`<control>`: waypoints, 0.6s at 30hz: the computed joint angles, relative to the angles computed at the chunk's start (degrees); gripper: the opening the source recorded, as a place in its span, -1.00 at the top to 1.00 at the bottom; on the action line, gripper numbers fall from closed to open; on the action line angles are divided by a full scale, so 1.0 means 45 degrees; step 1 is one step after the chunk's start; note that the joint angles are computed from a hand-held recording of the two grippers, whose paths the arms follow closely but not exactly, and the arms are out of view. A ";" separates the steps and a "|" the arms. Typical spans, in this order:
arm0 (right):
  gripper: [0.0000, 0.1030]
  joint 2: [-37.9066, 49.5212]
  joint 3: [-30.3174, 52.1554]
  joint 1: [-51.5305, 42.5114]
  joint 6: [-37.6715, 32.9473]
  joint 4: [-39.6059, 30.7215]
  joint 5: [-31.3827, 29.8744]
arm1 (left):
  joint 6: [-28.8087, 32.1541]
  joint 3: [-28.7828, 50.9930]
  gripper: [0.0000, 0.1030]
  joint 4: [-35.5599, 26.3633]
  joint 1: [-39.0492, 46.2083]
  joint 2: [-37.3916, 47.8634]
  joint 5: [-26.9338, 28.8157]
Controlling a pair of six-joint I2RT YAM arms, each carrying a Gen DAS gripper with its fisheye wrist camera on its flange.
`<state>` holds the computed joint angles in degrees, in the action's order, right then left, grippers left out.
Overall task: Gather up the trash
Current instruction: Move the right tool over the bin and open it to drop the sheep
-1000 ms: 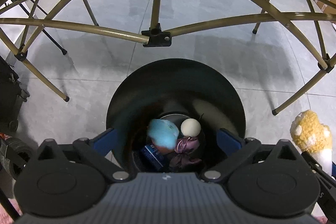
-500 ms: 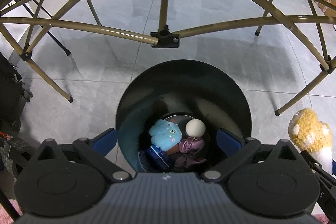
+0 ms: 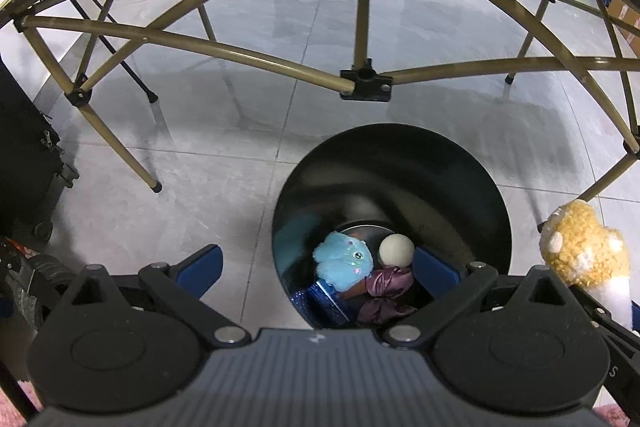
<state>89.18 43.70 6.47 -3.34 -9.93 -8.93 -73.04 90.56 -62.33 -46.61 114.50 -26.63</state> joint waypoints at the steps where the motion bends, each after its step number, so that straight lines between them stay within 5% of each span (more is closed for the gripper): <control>1: 0.02 -0.0051 0.0032 0.0117 0.0049 -0.0056 0.0000 | -0.0034 -0.0142 -1.00 0.0030 0.0012 -0.0119 -0.0005; 18: 0.02 -0.0009 0.0788 0.2282 0.1202 -0.0680 0.0276 | -0.0634 -0.2511 -1.00 0.0452 0.0195 -0.2167 -0.0243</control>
